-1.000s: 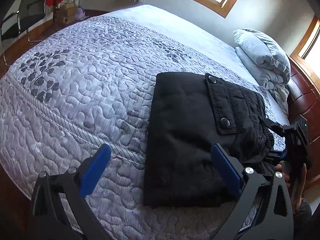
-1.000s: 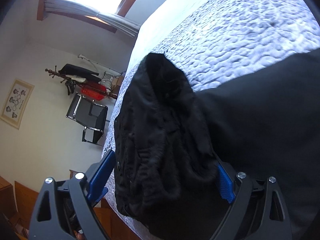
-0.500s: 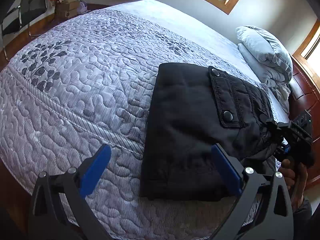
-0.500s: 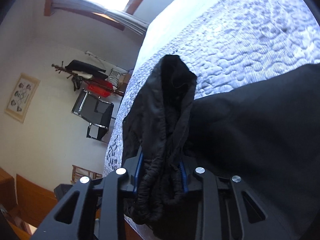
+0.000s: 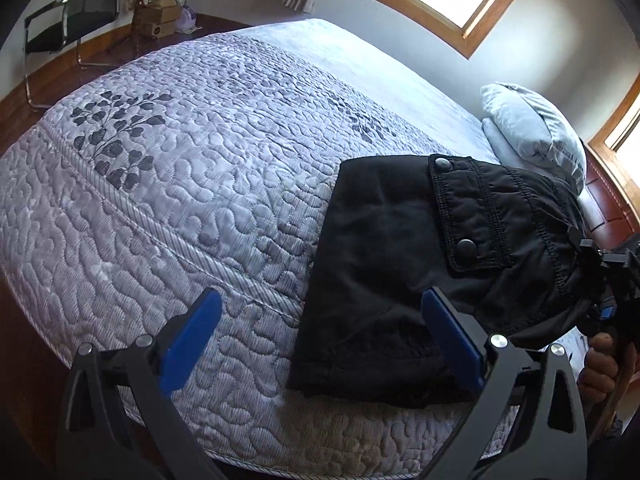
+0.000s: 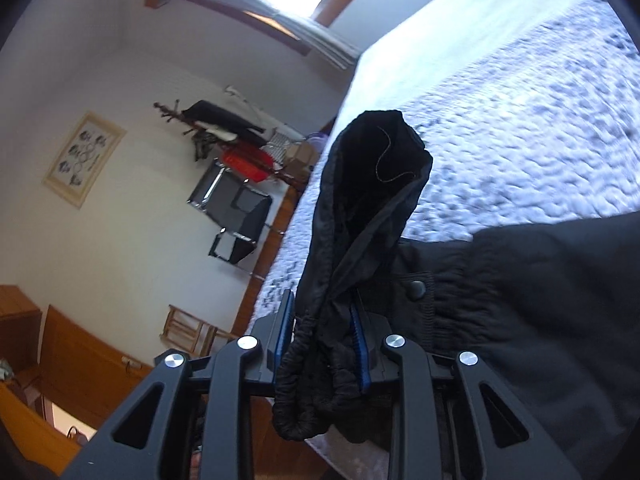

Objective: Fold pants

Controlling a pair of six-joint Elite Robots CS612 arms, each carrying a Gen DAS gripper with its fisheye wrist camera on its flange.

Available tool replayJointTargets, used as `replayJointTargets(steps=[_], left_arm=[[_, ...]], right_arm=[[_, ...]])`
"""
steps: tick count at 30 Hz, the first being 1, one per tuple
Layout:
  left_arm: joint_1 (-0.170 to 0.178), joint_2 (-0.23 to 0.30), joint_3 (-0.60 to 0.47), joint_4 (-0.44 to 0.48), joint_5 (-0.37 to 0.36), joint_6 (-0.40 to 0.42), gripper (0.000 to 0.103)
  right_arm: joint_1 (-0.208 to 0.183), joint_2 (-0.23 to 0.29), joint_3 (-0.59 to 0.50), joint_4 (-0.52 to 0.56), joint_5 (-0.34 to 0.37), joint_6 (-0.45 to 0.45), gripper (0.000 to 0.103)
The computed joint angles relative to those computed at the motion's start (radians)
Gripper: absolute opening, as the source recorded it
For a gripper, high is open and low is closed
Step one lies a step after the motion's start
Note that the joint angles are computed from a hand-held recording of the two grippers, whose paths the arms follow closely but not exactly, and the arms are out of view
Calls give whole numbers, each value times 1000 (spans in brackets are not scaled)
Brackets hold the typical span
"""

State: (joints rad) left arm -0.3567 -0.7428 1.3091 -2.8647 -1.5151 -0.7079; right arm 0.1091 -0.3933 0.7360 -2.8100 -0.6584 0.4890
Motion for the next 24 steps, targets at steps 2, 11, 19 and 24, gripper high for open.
replayJointTargets(steps=[2,11,19,24], left_arm=[[1,-6,8,-6,2,-13,100],[-8,-20,21,-5,6,-2,100],[-24,-17,3,8,-7,44,100],[-33,-10,-15,24,-17,67,100]], right_arm=[[0,3,-13,-16,22,18,27],[-28,-36,69,-185,56,148,26],[-66,-99,188,-270,19,182,26],[-88,-126,250,-296,-14,205,26]])
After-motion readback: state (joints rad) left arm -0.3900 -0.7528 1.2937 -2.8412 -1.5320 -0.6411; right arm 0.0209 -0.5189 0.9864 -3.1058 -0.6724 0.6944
